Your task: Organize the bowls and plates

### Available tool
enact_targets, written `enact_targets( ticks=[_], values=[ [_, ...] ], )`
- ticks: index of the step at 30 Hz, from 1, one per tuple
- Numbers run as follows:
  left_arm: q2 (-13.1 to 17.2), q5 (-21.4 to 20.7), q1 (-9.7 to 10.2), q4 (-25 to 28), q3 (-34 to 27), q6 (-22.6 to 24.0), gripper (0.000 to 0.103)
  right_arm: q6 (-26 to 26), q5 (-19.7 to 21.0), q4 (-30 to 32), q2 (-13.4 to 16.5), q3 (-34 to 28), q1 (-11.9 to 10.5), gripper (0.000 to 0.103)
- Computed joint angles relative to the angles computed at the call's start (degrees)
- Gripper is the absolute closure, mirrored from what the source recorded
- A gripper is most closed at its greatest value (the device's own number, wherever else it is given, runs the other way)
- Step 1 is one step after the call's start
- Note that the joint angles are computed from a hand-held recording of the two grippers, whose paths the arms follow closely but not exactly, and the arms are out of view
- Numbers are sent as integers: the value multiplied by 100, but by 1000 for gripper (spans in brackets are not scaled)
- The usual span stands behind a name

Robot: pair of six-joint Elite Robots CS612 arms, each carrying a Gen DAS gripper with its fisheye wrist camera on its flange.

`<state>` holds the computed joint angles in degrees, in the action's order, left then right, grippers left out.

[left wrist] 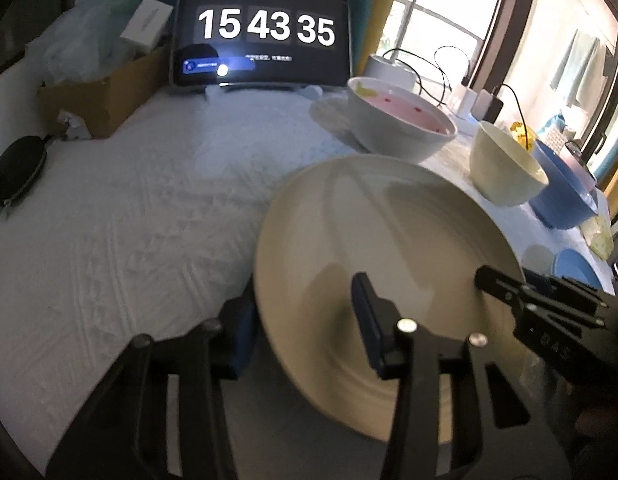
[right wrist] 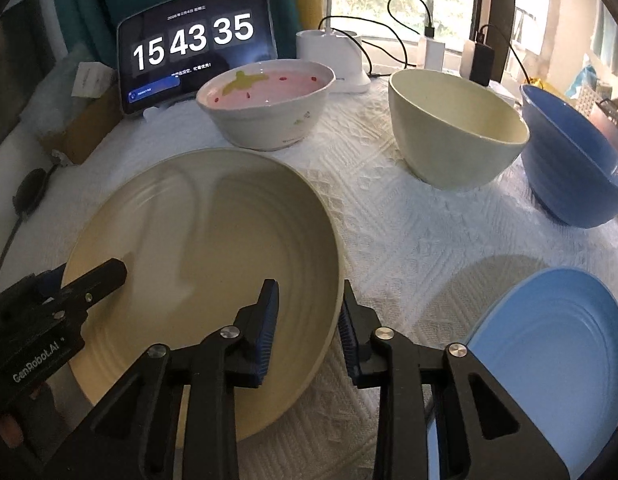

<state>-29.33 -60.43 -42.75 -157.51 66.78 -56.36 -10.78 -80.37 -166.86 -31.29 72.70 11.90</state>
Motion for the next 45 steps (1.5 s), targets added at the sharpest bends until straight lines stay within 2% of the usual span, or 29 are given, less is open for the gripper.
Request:
enact_targets(
  ticks=[3,12,26,45],
  values=[
    [-11,45,-11,-62,36,1,59,-17,28,-75,-26,57,-16,77],
    [-74,264,-110,-225,159,34,59,-91,99,-445,-148,290,-54,78],
    [-147,664,-323,-487,177,301,59,102,256,-1034,-442,793,-200,78],
    [141,566,-518,-274,-572,898,59,465,310,-1607,-687,1301,-574,78]
  ],
)
